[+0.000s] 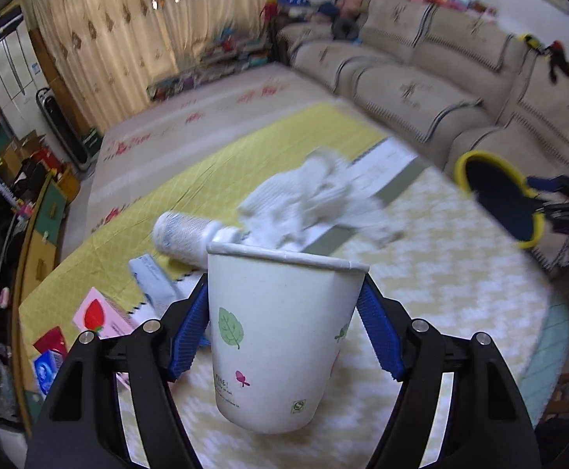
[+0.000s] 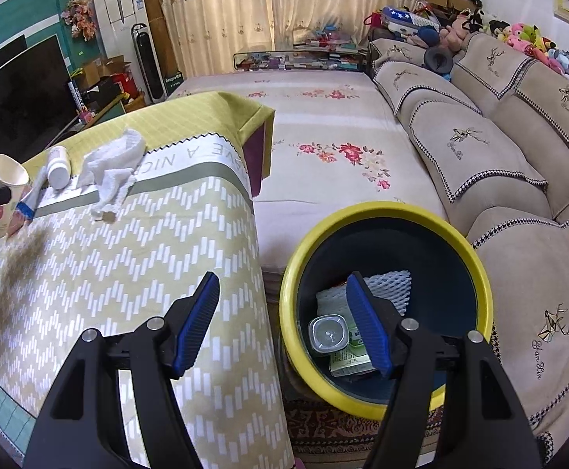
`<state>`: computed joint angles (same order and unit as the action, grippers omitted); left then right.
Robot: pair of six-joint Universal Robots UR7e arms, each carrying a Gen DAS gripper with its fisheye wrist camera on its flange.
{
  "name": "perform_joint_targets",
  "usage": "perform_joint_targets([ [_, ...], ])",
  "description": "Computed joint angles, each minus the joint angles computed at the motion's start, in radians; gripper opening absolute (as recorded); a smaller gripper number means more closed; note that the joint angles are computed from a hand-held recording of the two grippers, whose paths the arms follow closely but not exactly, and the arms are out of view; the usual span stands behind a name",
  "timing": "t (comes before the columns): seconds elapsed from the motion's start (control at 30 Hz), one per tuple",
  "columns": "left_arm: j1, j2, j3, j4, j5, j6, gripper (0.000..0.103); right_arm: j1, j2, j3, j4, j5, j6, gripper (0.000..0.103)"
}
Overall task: Collect trash
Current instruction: 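Carry the paper cup over the bin and open the left gripper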
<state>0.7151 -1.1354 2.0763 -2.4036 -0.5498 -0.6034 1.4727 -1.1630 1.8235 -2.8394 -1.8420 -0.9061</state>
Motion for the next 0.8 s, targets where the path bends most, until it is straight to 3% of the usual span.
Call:
perform_joint_targets([
  [0.17,-0.069,0.025,0.026,-0.103,-0.024,0.001,0.072,-0.006,-0.04,0.029,-0.006,0.025,-0.006,0.064],
  [0.33,-0.11,0.127,-0.012,-0.243,-0.088,0.086,0.072,-0.025,-0.077,0.051,-0.022,0.039,-0.017,0.064],
  [0.57,-0.084,0.344,-0.188,-0.419,-0.239,0.295,0.072,-0.078,-0.119,0.05,-0.039,0.054,-0.011,0.064],
  [0.8,-0.032,0.559,-0.452,-0.432,-0.35,0.426,0.072,-0.139,-0.152,0.025,-0.056,0.063,-0.002,0.064],
])
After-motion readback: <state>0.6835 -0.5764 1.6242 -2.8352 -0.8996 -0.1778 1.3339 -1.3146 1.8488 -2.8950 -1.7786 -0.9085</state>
